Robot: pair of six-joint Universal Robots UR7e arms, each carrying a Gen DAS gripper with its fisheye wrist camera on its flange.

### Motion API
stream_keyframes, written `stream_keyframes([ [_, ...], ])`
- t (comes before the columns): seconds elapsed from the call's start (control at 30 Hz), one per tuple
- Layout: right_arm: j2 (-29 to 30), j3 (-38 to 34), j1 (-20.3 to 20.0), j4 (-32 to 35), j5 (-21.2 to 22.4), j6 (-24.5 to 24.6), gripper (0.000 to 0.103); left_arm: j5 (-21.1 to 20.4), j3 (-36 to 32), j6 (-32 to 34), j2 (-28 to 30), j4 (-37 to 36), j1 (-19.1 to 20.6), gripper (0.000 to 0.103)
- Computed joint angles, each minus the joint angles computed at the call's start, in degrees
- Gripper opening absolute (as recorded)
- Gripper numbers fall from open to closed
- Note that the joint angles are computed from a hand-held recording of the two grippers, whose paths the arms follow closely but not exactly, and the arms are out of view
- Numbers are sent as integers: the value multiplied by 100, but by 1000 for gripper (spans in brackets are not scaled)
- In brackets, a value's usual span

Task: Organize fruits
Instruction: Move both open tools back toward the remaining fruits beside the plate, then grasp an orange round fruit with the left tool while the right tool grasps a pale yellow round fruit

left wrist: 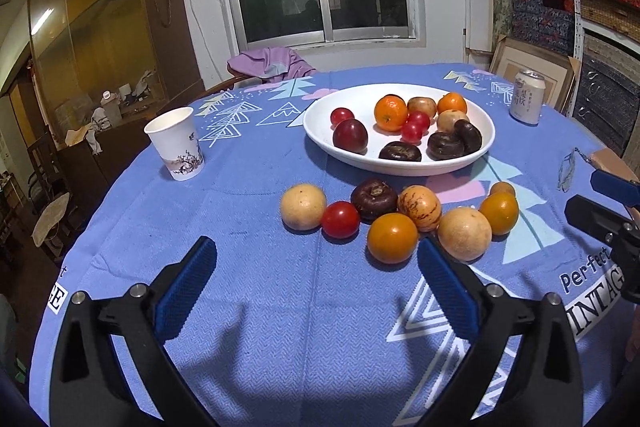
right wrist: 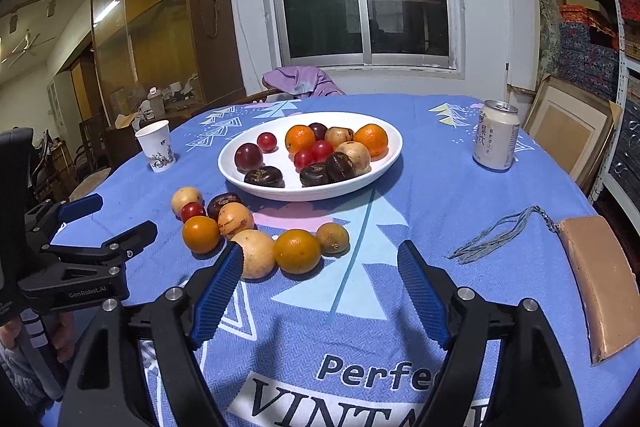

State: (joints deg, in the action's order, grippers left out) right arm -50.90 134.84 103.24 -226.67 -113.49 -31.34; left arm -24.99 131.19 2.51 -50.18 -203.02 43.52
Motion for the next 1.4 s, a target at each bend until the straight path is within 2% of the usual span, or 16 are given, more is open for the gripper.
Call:
stream_keyframes([
  [0.3,-3,-2,7,51,4,5,83,214,-37,257,159,-350,-60,99],
  [0.57,8,-3,15,97,-11,36,84,207,-49,280,169,-343,-58,99],
  [0.63,6,-3,12,119,-12,32,84,109,-54,258,116,-223,-24,99],
  [0.73,11,-11,17,167,-25,24,84,-134,-72,-31,-116,338,107,99],
  [0.83,6,-20,21,211,-38,25,84,-561,-107,-294,-350,799,294,99],
  [1.23,-25,-30,22,392,-136,75,84,-1070,-688,-301,-95,1684,653,99],
  [1.3,-29,-31,19,419,-154,84,84,-1241,-761,-329,-97,1818,702,90],
  [1.37,-38,-33,15,447,-170,112,84,-1558,-836,-439,-161,2101,800,57],
  [1.4,-47,-36,12,467,-175,134,84,-1712,-883,-546,-193,2281,862,53],
])
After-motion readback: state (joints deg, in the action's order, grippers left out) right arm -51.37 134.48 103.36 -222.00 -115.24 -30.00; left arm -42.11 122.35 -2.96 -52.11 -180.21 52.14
